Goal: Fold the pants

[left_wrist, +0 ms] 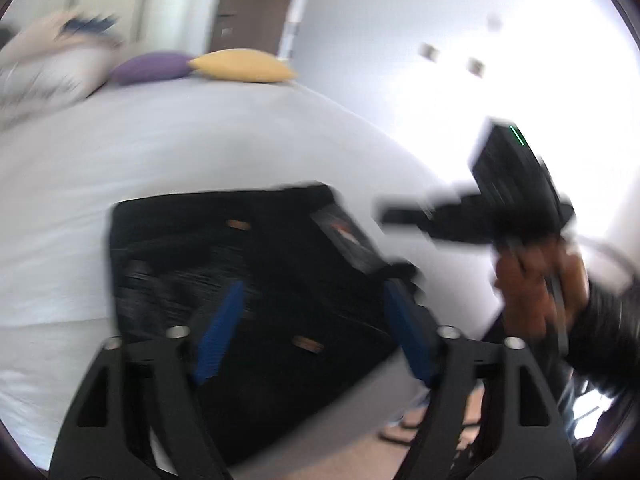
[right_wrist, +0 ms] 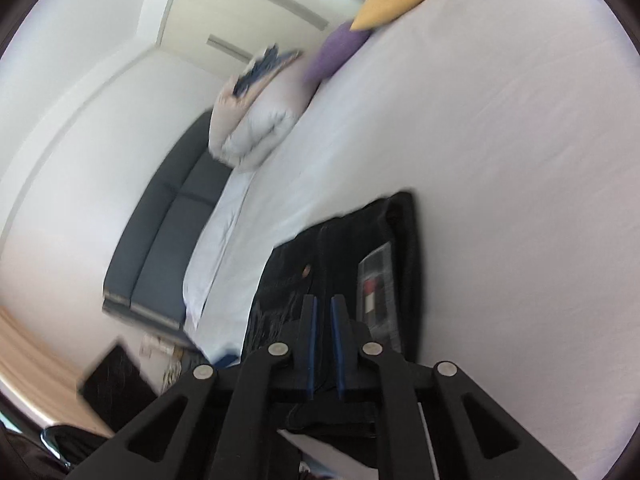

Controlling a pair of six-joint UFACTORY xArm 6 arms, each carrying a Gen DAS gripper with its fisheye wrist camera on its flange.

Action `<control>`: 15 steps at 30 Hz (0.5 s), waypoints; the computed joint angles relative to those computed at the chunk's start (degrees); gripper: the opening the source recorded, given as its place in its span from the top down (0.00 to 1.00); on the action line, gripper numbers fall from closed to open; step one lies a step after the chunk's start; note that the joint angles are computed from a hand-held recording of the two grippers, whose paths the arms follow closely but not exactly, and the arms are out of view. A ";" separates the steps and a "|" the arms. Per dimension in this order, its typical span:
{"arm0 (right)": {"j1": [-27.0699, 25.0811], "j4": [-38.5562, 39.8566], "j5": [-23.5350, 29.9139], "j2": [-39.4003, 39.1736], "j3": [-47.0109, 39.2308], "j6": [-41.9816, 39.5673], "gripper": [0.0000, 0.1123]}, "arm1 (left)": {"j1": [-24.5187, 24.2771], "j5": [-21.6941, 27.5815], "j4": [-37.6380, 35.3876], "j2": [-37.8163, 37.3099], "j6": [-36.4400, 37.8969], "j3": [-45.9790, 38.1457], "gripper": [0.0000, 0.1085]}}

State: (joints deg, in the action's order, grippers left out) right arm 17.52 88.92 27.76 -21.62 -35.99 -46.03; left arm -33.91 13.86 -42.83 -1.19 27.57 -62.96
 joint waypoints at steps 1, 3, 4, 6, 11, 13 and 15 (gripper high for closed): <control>0.70 -1.68 -0.13 0.94 -0.44 1.11 0.91 | 2.20 1.74 -0.80 0.96 -0.92 -1.41 0.56; 2.31 -5.55 -0.92 2.88 -0.80 4.55 0.91 | 6.74 5.88 2.15 4.06 -6.39 -5.28 0.79; 2.72 -7.53 -1.14 3.85 -0.62 6.81 0.92 | 8.15 7.69 4.37 6.39 -9.01 -8.48 0.82; 3.25 -9.88 -2.85 5.37 0.10 9.72 1.00 | 10.55 9.94 9.86 9.56 -12.96 -12.51 0.89; 3.54 -5.50 -4.12 6.08 0.79 4.54 1.00 | 12.93 14.16 15.32 17.29 -13.59 -21.14 0.89; 4.33 -4.73 -5.38 6.39 0.71 3.54 1.00 | 12.37 13.65 16.96 18.35 -13.62 -21.08 0.89; 4.26 -2.32 -5.17 6.49 0.75 2.08 1.00 | 11.22 11.34 17.23 16.50 -13.28 -17.12 0.89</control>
